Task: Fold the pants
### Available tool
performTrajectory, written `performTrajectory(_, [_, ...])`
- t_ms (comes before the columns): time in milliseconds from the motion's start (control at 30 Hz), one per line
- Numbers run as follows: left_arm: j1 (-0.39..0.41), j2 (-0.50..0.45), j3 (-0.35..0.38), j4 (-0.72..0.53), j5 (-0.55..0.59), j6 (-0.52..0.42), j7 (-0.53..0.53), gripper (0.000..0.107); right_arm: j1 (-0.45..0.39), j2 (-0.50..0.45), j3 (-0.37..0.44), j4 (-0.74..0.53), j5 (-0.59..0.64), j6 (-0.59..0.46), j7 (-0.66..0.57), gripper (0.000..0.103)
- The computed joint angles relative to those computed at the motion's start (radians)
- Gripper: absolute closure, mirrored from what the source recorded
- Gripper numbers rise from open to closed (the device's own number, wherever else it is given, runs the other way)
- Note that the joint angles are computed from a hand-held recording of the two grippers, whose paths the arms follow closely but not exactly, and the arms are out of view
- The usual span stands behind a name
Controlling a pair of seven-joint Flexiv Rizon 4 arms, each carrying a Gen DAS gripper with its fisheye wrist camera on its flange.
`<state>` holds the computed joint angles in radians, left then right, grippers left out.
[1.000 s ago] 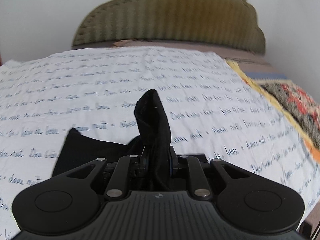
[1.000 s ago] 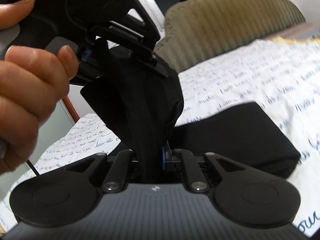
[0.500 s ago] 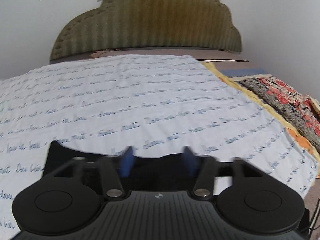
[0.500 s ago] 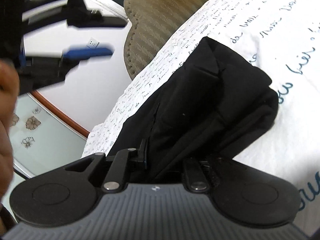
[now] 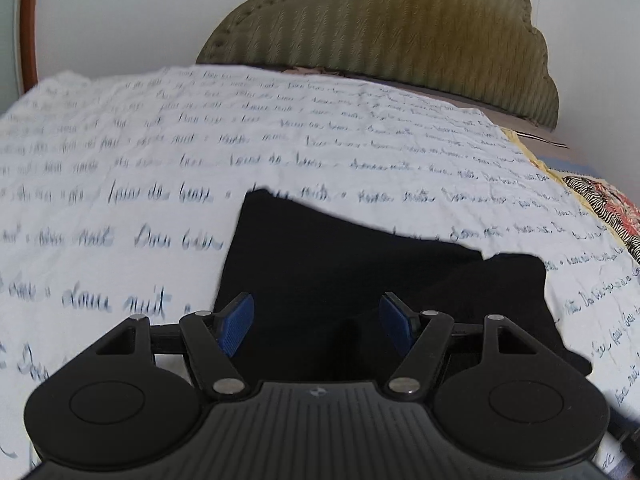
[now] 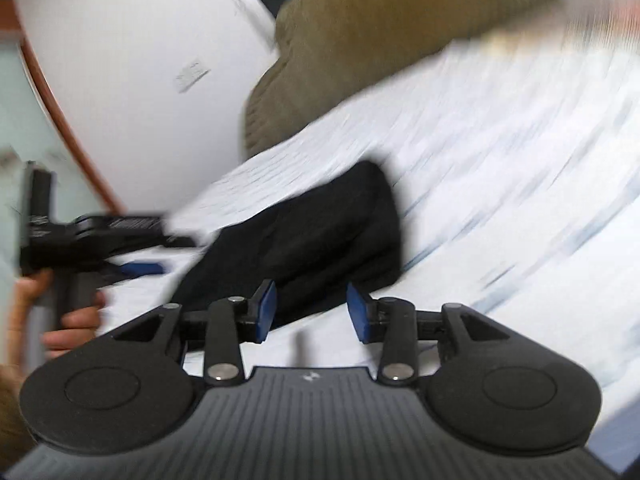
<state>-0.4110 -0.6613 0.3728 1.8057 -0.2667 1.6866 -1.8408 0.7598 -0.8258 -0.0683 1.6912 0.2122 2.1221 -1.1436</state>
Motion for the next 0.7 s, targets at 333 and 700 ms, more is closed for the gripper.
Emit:
performTrajectory(333, [-0.096, -0.030, 0.107, -0.002, 0.031, -0.020, -0.003, 0.038, -0.018, -0.050, -0.023, -0.134, -0.039, -0.103, 0.002, 0.070])
performTrajectory(700, [-0.129, -0.050, 0.153, -0.021, 0.037, -0.036, -0.032, 0.038, 0.074, -0.029, -0.160, -0.072, 0.034, -0.094, -0.048, 0.098])
